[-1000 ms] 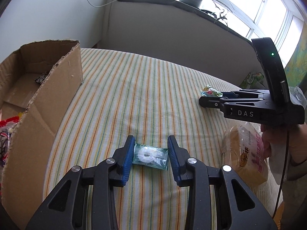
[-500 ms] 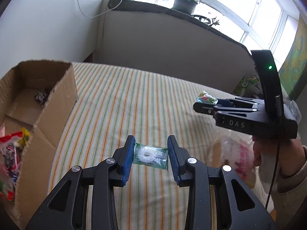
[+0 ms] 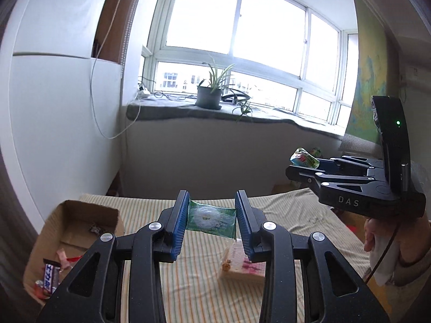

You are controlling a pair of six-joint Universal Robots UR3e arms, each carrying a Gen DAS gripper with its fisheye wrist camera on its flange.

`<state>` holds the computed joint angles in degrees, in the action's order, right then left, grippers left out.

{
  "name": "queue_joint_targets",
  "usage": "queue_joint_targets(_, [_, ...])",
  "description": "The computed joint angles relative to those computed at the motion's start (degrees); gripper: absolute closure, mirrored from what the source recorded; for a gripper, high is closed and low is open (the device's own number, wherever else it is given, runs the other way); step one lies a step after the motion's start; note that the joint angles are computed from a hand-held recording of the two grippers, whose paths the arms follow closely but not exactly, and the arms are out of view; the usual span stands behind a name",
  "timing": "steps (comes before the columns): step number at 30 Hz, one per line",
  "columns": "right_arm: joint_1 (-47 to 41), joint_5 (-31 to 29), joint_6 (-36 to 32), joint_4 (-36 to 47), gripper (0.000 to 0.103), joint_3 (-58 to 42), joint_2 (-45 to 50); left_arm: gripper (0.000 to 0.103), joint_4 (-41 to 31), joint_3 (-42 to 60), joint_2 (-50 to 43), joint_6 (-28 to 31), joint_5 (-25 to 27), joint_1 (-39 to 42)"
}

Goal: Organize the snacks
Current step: 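Carry the jelly cup and green mint into the box and open both tools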

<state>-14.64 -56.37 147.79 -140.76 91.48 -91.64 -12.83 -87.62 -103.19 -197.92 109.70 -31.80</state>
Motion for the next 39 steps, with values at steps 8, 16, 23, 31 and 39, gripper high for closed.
queue_joint_targets(8, [-7.13, 5.1, -2.46, 1.52, 0.061, 13.52, -10.91, 0.07, 2.02, -3.14, 1.69, 0.11, 0.58, -2.0])
queue_joint_targets(16, [4.27, -0.27, 3.13, -5.73, 0.06, 14.52, -4.9, 0.07, 6.2, -11.53, 5.7, -1.0, 1.04, -0.22])
queue_joint_targets(23, [22.87, -8.34, 9.03, -10.24, 0.06, 2.23, 10.64, 0.07, 10.49, -27.81, 17.41, -1.23, -0.19, 8.88])
queue_joint_targets(31, [37.1, -11.33, 12.07, -8.0, 0.06, -15.97, 26.17, 0.07, 6.87, -44.23, 36.29, 0.87, -6.52, 26.13])
queue_joint_targets(39, [40.34, -11.77, 11.58, -4.38, 0.059, -25.34, 32.99, 0.07, 3.51, -48.76, 43.6, 1.96, -10.12, 33.75])
